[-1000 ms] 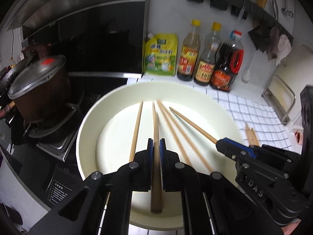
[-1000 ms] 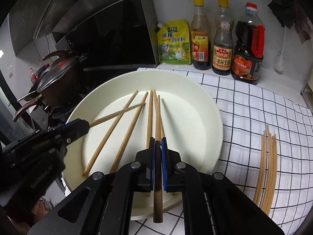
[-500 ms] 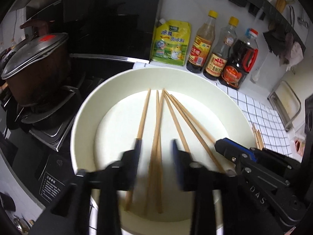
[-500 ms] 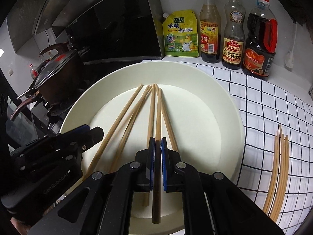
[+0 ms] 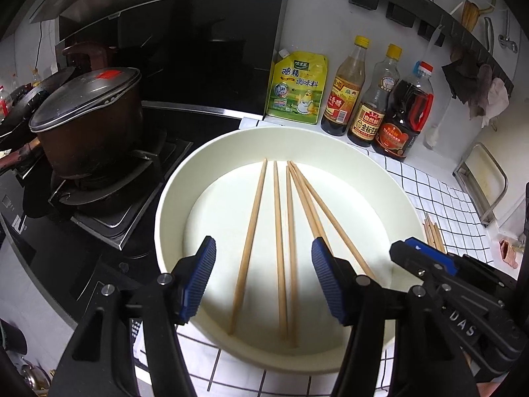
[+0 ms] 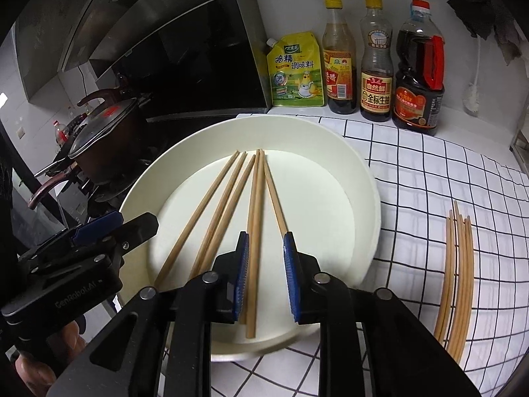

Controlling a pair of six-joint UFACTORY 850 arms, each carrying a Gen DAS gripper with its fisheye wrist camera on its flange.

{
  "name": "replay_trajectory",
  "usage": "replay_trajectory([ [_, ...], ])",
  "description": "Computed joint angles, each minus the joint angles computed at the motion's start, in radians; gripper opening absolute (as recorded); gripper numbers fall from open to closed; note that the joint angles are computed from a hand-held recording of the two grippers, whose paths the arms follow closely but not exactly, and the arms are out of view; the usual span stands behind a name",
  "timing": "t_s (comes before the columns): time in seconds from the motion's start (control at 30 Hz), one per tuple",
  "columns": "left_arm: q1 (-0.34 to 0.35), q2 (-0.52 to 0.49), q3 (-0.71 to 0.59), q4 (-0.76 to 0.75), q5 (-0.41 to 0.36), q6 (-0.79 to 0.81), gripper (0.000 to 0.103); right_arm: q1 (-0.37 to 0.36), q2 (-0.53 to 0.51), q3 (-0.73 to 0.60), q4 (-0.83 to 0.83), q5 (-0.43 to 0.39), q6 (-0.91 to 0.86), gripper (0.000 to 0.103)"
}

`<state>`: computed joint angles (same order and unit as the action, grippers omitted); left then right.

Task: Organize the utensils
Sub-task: 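Open the right tool over the bowl while the left tool releases its chopstick, then move both open tools back to the chopstick bundle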

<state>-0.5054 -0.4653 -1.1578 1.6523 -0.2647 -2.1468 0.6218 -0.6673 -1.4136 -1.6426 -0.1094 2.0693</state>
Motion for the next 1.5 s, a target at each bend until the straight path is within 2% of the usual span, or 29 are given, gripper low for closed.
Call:
replay_trajectory([
  [0.1, -0.005, 0.008, 0.012, 0.000, 0.002, -0.003, 0.060, 0.001, 0.024, 0.036, -0.155, -0.010, 0.164, 0.021],
  [0.23, -0.020, 0.021, 0.027, 0.004, -0.004, -0.014, 0.062, 0.003, 0.058, 0.081, -0.284, -0.027, 0.301, 0.021],
  [0.3, -0.027, 0.025, 0.033, 0.019, -0.007, -0.028, 0.063, 0.005, 0.078, 0.110, -0.352, -0.042, 0.375, 0.024],
  [0.5, -0.054, 0.031, 0.041, 0.034, -0.011, -0.027, 0.063, 0.007, 0.123, 0.179, -0.466, -0.075, 0.506, 0.025],
  [0.77, -0.091, 0.031, 0.034, 0.038, -0.009, -0.026, 0.064, -0.001, 0.180, 0.266, -0.550, -0.111, 0.607, 0.027],
  [1.07, -0.141, 0.015, 0.007, 0.071, 0.000, -0.053, 0.068, -0.030, 0.249, 0.379, -0.610, -0.162, 0.696, 0.029],
  [1.5, -0.201, -0.057, -0.076, -0.007, 0.020, 0.023, 0.072, -0.109, 0.299, 0.498, -0.513, -0.214, 0.627, 0.031],
])
